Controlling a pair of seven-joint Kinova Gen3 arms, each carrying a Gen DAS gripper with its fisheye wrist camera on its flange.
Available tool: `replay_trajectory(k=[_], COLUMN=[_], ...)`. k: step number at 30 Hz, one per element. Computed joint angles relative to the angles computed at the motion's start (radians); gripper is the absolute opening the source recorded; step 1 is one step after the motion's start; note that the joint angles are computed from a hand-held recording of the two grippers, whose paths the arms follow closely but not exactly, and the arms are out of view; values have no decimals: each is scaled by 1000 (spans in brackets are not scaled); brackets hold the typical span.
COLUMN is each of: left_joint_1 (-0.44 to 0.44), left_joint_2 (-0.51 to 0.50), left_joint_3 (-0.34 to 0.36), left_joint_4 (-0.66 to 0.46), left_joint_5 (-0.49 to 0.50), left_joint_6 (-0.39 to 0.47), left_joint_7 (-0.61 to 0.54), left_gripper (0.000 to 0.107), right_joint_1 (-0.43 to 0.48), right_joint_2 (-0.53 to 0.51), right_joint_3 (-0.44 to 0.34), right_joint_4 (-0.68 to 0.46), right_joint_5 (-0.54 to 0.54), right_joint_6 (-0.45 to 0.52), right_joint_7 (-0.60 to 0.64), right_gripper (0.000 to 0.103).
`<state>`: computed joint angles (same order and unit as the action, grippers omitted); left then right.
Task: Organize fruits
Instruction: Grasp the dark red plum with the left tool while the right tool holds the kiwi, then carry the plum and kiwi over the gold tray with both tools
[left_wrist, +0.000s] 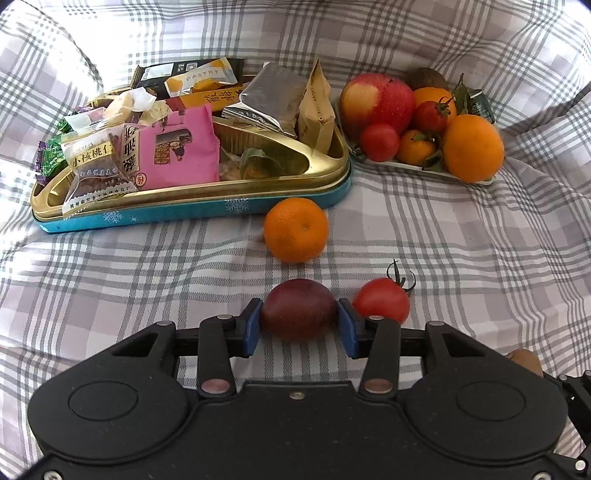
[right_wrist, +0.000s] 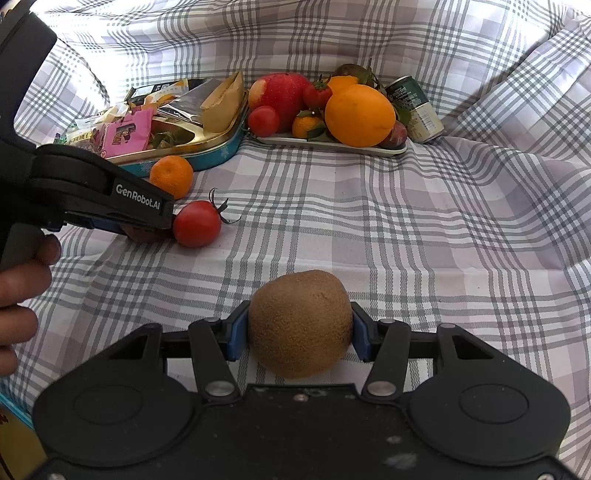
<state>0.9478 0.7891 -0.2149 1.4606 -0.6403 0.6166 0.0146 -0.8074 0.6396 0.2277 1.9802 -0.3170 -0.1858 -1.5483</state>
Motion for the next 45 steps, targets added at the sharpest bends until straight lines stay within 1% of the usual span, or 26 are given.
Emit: replay_trajectory(k=[5,12,18,22,24,28,33,36,40,45], left_joint_1=[-10,2,32,54,66,89,117,137,155,176], left_joint_2=[0,-7,-34,-64,-79,-110,-155,-177,-208,-230], left_joint_3=[7,-2,-11,-10,-5,13,43,68,110,171], left_joint_4=[-5,10,40,72,85,112,154,171,199,213], left_joint_5=[7,4,-17,-42,-57,-99,-163,-205,-254,-293], left_joint_6=[1,-11,-5,4,22,53,80,111,148,221], left_joint_7=[-6,5,32,64,79,121,192,237,300,361], left_gripper=[53,51,51,51,51,51,51,51,51,51], right_joint_1=[2,8,12,-1,5,38,-7,-16,-42,-99], right_joint_2=[1,1,0,-3,-11,-36,-76,-109,-155,-214], right_joint_3=[-3,-9,-2,18,12,-26,7,5,14,37], right_joint_4=[1,-1,-26,-39,-39,-24,30,67,121,201], right_joint_5=[-1,-3,4,20,35,75,93,92,67,-5], right_joint_6=[-5,-1,46,84,99,116,87,66,37,-13], right_joint_7=[3,4,-11,-43,-65,-108,-138,-136,-117,-56], right_gripper=[56,56,55,55,55,55,55,55,55,55])
